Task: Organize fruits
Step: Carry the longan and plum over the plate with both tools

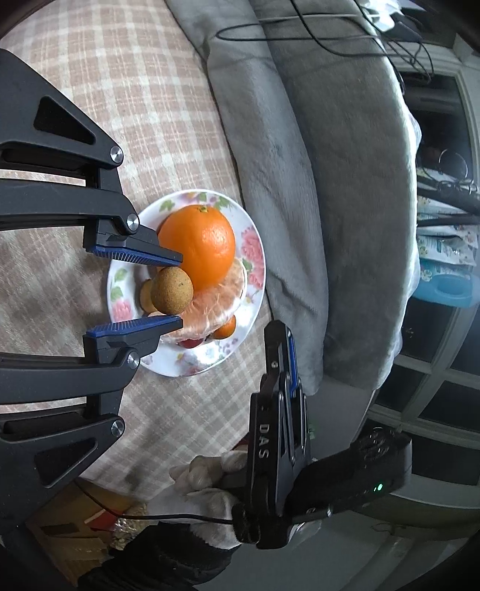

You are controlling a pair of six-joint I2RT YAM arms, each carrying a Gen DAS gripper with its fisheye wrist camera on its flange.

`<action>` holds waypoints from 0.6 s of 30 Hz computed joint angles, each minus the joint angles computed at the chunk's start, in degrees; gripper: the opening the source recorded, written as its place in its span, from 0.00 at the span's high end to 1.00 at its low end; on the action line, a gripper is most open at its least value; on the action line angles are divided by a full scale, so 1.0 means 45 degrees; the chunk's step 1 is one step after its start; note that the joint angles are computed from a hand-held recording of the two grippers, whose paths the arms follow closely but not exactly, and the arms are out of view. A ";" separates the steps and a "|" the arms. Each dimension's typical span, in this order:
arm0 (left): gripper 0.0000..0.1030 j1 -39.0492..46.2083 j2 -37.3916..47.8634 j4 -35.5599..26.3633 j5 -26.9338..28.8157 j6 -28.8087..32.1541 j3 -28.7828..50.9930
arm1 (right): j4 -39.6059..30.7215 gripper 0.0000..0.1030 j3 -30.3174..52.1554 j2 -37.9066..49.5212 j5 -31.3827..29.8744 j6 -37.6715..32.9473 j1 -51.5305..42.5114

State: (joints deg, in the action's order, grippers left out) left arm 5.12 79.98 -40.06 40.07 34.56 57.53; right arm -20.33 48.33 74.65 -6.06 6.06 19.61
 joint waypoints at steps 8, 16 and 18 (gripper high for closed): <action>0.75 -0.0649 -0.0374 0.0750 -0.0770 -0.0321 -0.0548 | 0.0407 0.77 -0.0226 0.0441 -0.0574 0.0300 -0.0606; 0.75 -0.0897 -0.0499 0.1108 -0.1116 -0.0483 -0.0738 | 0.0534 0.77 -0.0163 0.0761 -0.0697 0.0556 -0.0732; 0.75 -0.0879 -0.0455 0.1103 -0.1122 -0.0474 -0.0737 | 0.0519 0.77 -0.0118 0.0840 -0.0751 0.0587 -0.0786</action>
